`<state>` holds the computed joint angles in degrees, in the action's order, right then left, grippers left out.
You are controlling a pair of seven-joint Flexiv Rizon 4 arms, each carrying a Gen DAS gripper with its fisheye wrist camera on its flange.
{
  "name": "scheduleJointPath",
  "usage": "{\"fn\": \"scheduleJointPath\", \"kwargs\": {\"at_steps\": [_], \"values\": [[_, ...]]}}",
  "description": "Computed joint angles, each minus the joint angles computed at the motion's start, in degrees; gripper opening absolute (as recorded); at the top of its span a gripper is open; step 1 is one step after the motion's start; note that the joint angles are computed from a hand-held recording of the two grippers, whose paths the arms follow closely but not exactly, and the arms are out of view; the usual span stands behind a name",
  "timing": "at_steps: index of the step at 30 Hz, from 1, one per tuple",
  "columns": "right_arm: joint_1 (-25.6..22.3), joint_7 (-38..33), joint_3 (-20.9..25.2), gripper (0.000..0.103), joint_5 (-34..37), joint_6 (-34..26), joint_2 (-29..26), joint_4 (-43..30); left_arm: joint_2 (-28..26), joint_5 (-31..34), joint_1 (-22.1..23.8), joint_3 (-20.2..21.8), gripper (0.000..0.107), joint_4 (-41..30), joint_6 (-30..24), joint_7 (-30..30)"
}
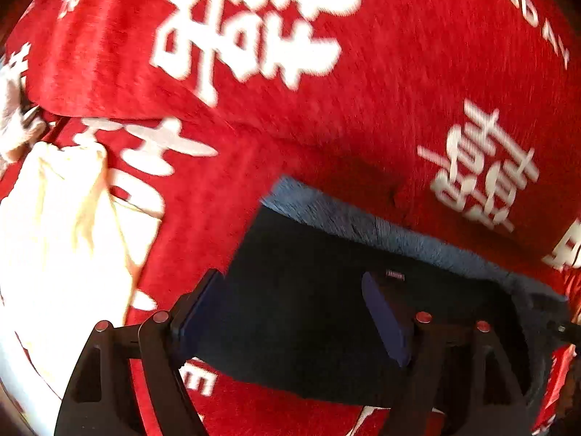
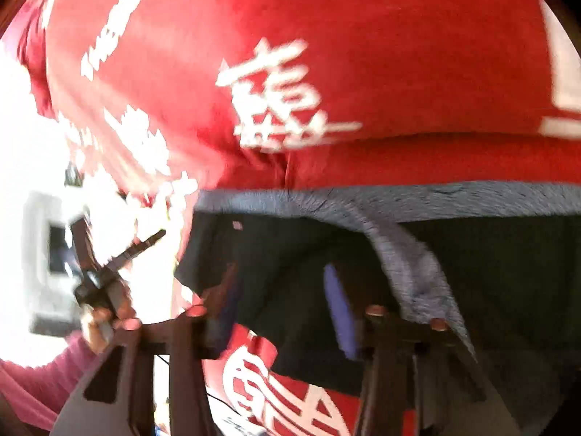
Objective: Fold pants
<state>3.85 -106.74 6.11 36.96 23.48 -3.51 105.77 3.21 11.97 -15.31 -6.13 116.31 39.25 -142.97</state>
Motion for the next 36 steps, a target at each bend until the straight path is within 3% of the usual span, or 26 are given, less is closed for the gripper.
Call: {"fn": "scheduleJointPath", "kwargs": {"at_steps": [3, 7, 8, 13, 15, 18, 24, 32, 36], "values": [[2.9, -0.1, 1.6, 0.043, -4.3, 3.6, -5.2, -0.8, -5.1, -0.2, -0.6, -0.9, 0.079, -1.0, 2.5, -0.2], [5.4, 0.8, 2.7, 0.039, -12.1, 12.2, -10.7, -1.3, -12.6, 6.4, -3.2, -0.2, 0.079, -8.0, -2.9, -2.4], [4.9, 1.8, 2.8, 0.034, -11.9, 12.7, -11.5, -2.0, -13.4, 8.6, -4.2, 0.3, 0.079, -9.6, -4.9, -3.6], [-3.0, 6.6, 2.8, 0.039, 0.7, 9.3, -11.0, -5.8, -10.4, 4.5, -5.2, 1.5, 0.079, -8.7, -8.1, -2.5], [-5.3, 5.4, 2.6, 0.049, 4.0, 8.3, -8.6, -5.1, -8.3, 5.3, -6.1, 0.6, 0.079, -9.0, -11.7, -1.8], [-8.3, 4.0, 1.0, 0.051, 8.1, 3.4, -4.3, -2.9, -6.1, 5.1, -7.3, -1.0, 0.079, -9.2, -15.6, -0.2], [-10.0, 3.6, -4.0, 0.051, 5.4, -2.3, 6.2, 5.6, -6.8, 1.2, -10.1, -4.3, 0.079, -11.5, -17.5, 1.4], [-14.3, 9.7, -10.8, 0.052, -2.0, -5.0, 22.5, 19.6, -14.2, -0.9, -15.7, -6.6, 0.079, -18.7, -10.7, 8.4], [-17.9, 13.0, -14.3, 0.052, -6.4, -6.9, 31.4, 25.7, -17.4, -7.8, -17.9, -7.5, 0.079, -20.0, -2.5, 12.2]]}}
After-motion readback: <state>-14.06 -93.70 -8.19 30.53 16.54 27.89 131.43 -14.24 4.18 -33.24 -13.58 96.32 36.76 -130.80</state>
